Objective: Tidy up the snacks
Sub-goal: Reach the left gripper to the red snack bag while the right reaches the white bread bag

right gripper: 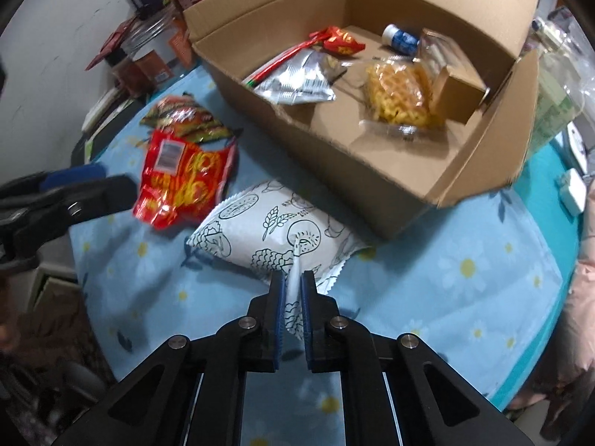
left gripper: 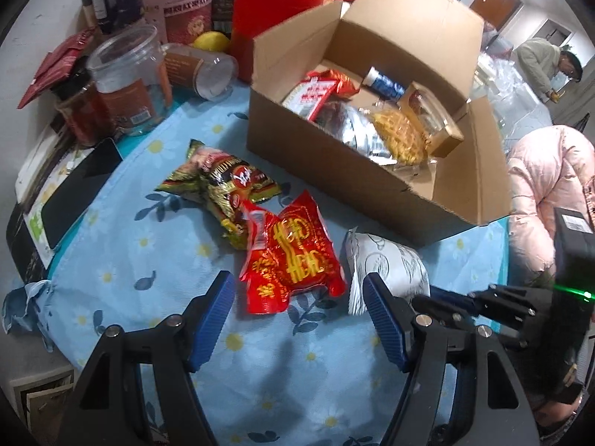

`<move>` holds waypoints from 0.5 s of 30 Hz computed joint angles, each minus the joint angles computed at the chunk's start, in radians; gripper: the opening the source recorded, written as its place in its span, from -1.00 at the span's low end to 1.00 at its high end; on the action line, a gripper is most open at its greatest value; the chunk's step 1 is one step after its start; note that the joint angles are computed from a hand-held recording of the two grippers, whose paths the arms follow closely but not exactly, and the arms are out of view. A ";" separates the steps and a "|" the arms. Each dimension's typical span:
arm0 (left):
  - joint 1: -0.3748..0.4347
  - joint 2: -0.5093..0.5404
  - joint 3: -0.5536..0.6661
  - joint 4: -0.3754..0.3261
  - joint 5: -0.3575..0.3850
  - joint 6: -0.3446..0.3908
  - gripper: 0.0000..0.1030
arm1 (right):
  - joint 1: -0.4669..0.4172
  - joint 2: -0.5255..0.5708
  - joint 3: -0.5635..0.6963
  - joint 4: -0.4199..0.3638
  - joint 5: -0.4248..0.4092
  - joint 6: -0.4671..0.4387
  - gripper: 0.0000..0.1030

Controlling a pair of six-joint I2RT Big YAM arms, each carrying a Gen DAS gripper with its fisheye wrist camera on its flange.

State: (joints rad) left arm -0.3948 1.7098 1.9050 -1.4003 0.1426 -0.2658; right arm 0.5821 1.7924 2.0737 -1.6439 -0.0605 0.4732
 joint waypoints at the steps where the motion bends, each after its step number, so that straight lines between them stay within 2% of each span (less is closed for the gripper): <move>1: 0.000 0.008 0.003 -0.005 0.002 0.000 0.38 | -0.003 -0.003 -0.006 0.001 -0.011 0.005 -0.79; 2: 0.000 0.021 0.011 -0.014 0.003 -0.004 0.38 | -0.005 -0.002 -0.005 -0.001 -0.016 0.011 -0.74; 4: 0.003 0.043 0.026 -0.032 0.017 -0.008 0.38 | -0.009 0.001 -0.003 0.002 -0.016 0.024 -0.35; 5: 0.007 0.062 0.042 -0.047 0.032 -0.015 0.38 | -0.011 0.001 -0.003 0.006 -0.015 0.035 0.01; 6: 0.010 0.076 0.054 -0.058 0.036 -0.023 0.38 | -0.014 0.000 -0.005 0.015 -0.017 0.046 0.21; 11: 0.014 0.133 0.103 -0.091 -0.005 -0.035 0.38 | -0.039 0.018 0.004 0.036 -0.087 0.063 0.51; 15: 0.017 0.168 0.132 -0.109 -0.016 -0.015 0.38 | -0.045 0.048 0.027 0.035 -0.106 0.052 0.59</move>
State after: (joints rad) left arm -0.3773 1.8777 2.0371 -1.5090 0.1262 -0.2808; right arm 0.5371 1.8404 2.1012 -1.6089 -0.1660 0.5248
